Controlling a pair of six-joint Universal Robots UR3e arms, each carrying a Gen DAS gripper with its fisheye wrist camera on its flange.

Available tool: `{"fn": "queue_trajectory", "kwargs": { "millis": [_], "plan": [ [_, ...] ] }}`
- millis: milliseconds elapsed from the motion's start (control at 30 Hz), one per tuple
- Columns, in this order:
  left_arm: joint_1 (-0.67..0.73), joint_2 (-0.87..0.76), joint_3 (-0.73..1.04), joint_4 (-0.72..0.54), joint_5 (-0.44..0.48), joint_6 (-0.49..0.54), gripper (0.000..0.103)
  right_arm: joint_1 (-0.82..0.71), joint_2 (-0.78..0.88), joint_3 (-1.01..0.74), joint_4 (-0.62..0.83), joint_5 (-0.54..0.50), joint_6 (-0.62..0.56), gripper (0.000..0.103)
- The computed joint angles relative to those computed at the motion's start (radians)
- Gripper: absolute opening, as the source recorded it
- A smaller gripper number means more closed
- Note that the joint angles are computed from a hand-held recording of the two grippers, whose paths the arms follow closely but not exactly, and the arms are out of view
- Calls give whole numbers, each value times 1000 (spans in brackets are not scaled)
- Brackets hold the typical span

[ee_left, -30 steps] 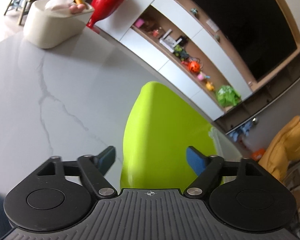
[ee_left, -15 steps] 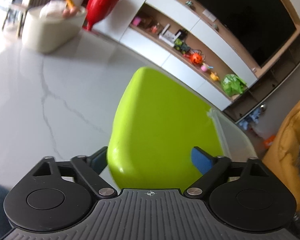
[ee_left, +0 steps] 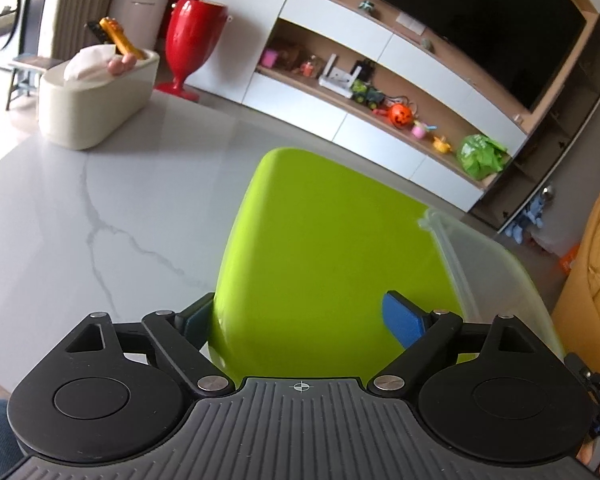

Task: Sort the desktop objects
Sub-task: 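Hold the lime green lid upright above the clear bin with both tools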

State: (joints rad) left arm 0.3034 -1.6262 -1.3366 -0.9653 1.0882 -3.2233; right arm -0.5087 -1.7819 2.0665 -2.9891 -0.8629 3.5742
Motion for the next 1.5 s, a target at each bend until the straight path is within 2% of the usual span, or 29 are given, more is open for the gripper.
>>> {"fn": "queue_trajectory", "kwargs": {
  "millis": [100, 167, 267, 367, 467, 600, 833, 1033, 1100, 1133, 1167, 1200, 1267, 1333, 1400, 1500],
  "plan": [
    [2, 21, 5, -14, 10, 20, 92, -6, -39, 30, 10, 2, -22, 49],
    [11, 30, 12, -28, 0, 24, 93, -19, -76, 53, 27, 11, -44, 61],
    [25, 21, 40, -50, 12, -4, 94, -53, -122, 86, 26, 41, -39, 74],
    [75, -2, 77, -107, -44, -38, 95, -100, -124, 80, 10, 93, 16, 78],
    [115, -42, 121, -195, -128, -12, 96, -136, -99, 60, 3, 134, 31, 81],
    [134, -83, 113, -200, -177, -53, 96, -134, -12, 5, 29, 183, 9, 81],
    [151, -152, 130, -145, -208, -111, 97, -31, 114, -61, -7, 110, -14, 81],
    [167, -210, 152, -95, -245, -156, 97, -7, 230, -123, -40, 119, 19, 81],
    [156, -243, 178, -53, -251, -168, 94, -4, 289, -184, -27, 135, 40, 70],
    [147, -260, 190, -19, -249, -172, 88, 0, 310, -229, 23, 140, 22, 62],
    [129, -274, 206, 16, -229, -173, 76, 3, 326, -269, 67, 144, 2, 62],
    [100, -292, 246, 20, -173, -171, 75, 8, 333, -292, 80, 142, -16, 62],
    [47, -341, 317, 61, -94, -176, 68, 25, 338, -294, -3, 108, -23, 62],
    [15, -378, 361, 117, -67, -172, 67, 38, 344, -287, -92, 71, -9, 62],
    [5, -400, 368, 200, -110, -175, 66, 36, 360, -277, -161, 59, 31, 62],
    [-20, -396, 368, 228, -85, -143, 73, 8, 377, -224, -202, 107, 49, 62]
  ]
}}
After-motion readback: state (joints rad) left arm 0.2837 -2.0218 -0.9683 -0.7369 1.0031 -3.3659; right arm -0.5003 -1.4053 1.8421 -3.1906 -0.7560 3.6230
